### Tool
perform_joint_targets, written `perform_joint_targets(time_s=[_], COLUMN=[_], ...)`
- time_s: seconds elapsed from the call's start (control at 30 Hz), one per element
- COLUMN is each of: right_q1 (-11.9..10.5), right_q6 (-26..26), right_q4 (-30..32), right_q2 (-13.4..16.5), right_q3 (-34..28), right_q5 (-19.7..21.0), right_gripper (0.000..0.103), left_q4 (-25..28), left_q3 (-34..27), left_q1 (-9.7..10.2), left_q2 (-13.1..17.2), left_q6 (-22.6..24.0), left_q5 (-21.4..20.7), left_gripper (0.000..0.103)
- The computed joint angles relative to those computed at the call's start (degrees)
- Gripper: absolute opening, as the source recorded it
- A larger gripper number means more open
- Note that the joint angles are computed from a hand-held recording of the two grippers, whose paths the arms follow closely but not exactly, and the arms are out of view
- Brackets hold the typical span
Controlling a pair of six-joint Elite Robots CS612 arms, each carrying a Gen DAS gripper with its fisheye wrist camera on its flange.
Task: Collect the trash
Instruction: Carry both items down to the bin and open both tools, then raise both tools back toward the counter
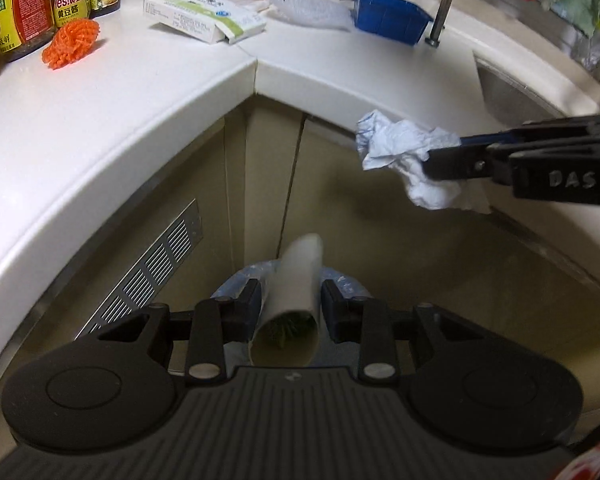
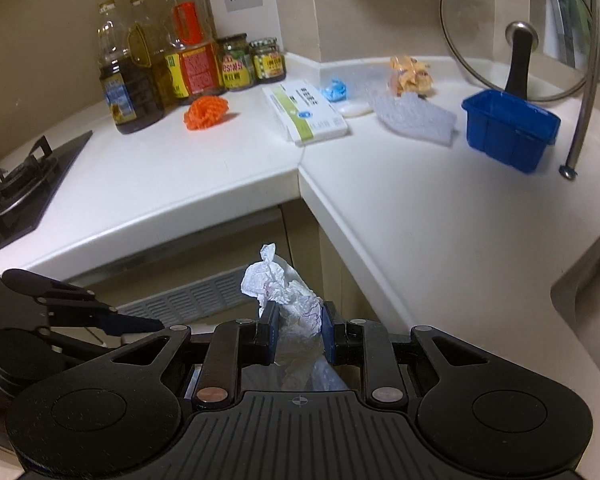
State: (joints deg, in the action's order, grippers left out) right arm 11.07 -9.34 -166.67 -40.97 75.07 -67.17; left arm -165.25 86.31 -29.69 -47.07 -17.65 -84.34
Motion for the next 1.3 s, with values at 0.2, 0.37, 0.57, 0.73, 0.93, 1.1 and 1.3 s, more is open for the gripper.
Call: perform_joint_targets(time_s=[0.2,0.37,0.57,0.73,0.93,1.1,1.3], right_q1=[-0.1,0.0,0.3,0.5,0.4,0.0,0.0], right_q6=[-0.4,-1.0,-2.1,-2.9,-3.0,0.2,0.1], right_q4=[1.0,2.6,5.5,7.8,10.6,11.1,11.2], right_q2=[-0.3,-0.3,0.3,0.6,1.1,1.6,1.4], right_q3=[0.8,1.0,0.1,-0.6,-1.5,-2.0,-2.2], right_q5=[-0.1,-0.4,-0.1,0.6,2.7,5.6,4.5], right_gripper=[0.023,0.023,0.023,0.023,0.023,0.061,0.061], left_q4=[-1.0,-0.8,0.2,0.2,-0.2,0.0,-0.1], left_q3=[1.4,3.1,4.8,5.0,4.8,4.3,4.1], left_q1=[-0.36,-0.60,-0.32,0.18,0.47,0.59,0.70], left_q2=[-0.3,-1.4,-2.6,-2.7,-2.7,-2.4,-2.4], left_q6=[0.0,0.7,-1.1,-2.1,-2.3,-2.6,-3.0], left_q5=[-0.1,0.8,3.7,4.7,4.7,4.8,4.9], left_gripper=[0.044,0.044,0.044,0.044,0.044,0.044,0.044])
